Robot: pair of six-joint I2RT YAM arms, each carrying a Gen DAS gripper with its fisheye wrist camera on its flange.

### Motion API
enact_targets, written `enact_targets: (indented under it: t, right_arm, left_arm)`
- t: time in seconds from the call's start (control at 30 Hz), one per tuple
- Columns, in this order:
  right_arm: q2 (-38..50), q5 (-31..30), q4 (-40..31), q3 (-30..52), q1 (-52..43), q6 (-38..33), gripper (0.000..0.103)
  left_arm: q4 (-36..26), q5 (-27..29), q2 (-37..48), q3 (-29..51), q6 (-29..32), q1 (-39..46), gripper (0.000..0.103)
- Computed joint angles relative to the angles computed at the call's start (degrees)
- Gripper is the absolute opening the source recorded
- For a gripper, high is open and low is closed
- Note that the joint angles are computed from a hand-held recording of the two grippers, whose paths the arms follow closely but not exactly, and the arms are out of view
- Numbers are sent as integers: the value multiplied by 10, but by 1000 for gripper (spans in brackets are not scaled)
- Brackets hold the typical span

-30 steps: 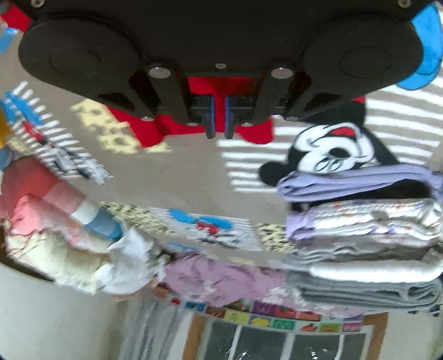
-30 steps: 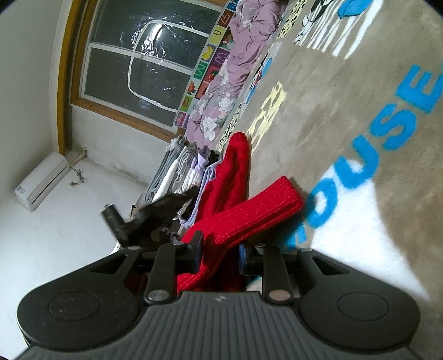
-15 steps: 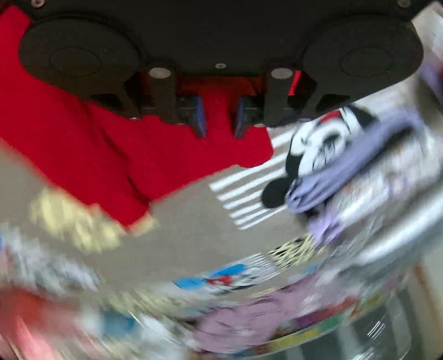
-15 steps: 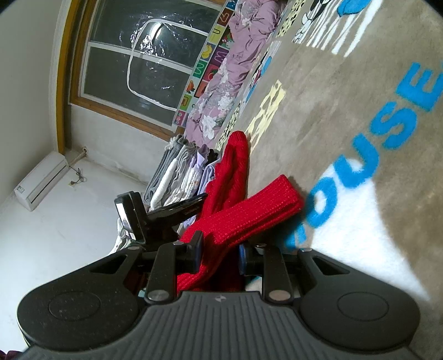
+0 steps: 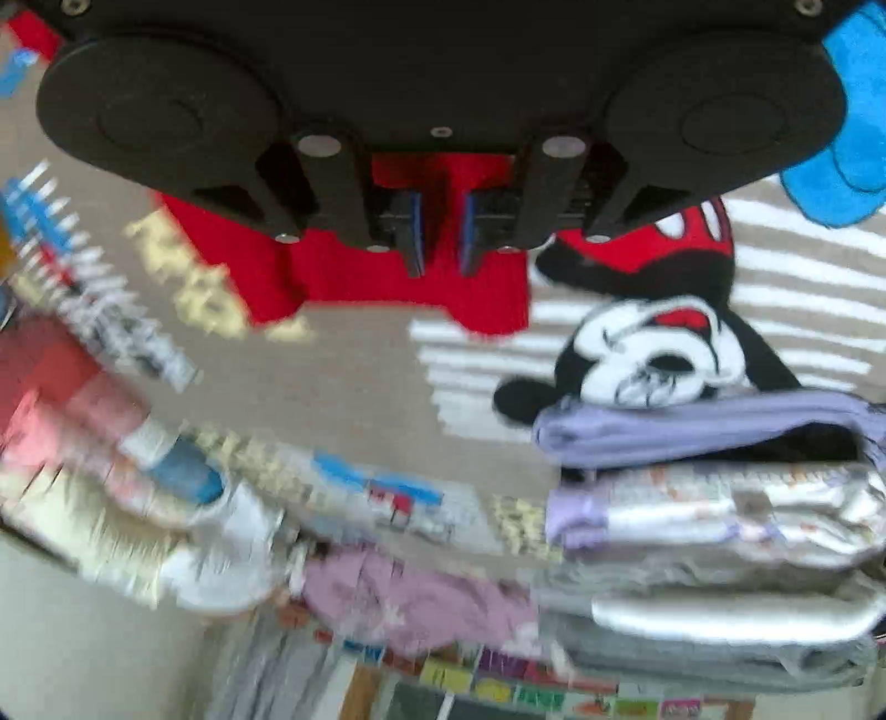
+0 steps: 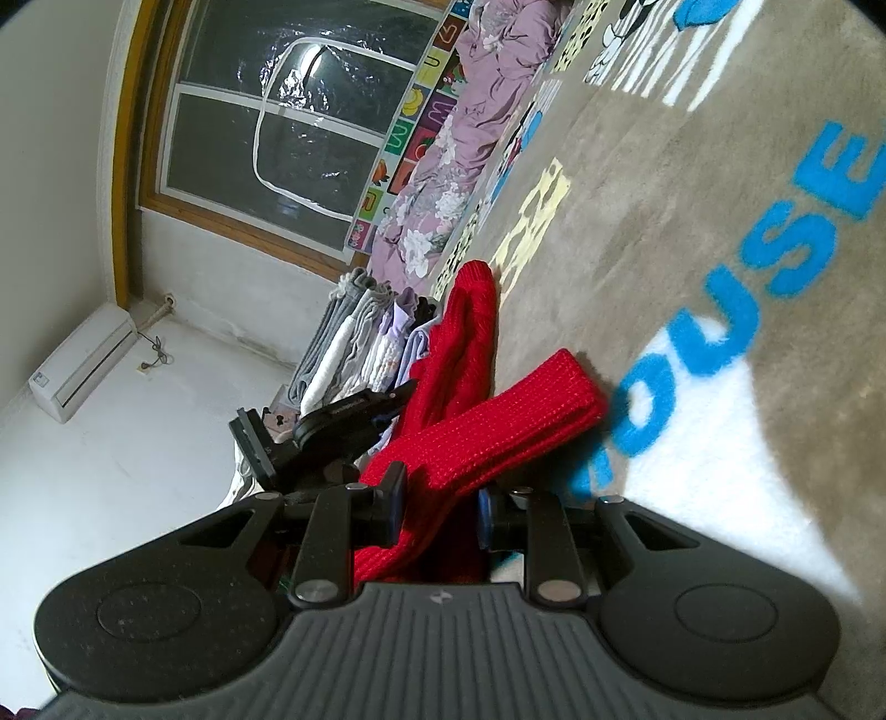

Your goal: Fold clothes

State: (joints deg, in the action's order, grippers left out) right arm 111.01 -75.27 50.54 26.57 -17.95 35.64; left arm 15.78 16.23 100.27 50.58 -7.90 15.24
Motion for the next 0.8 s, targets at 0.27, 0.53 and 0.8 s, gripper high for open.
enact_targets:
  t: [0.27,0.53,0.8]
  right_arm:
    - [2,-3,8,-3,-2,-3,26]
    - [3,16,28,-7,9,3,26]
    - [-3,35,68,-26,7,18,29]
  left_arm:
    - [-84,-88,78,109,117,-40,9]
    - [-65,-24,-91,-40,135,-3,38]
    - [-131,15,-495,-326,136,0,53]
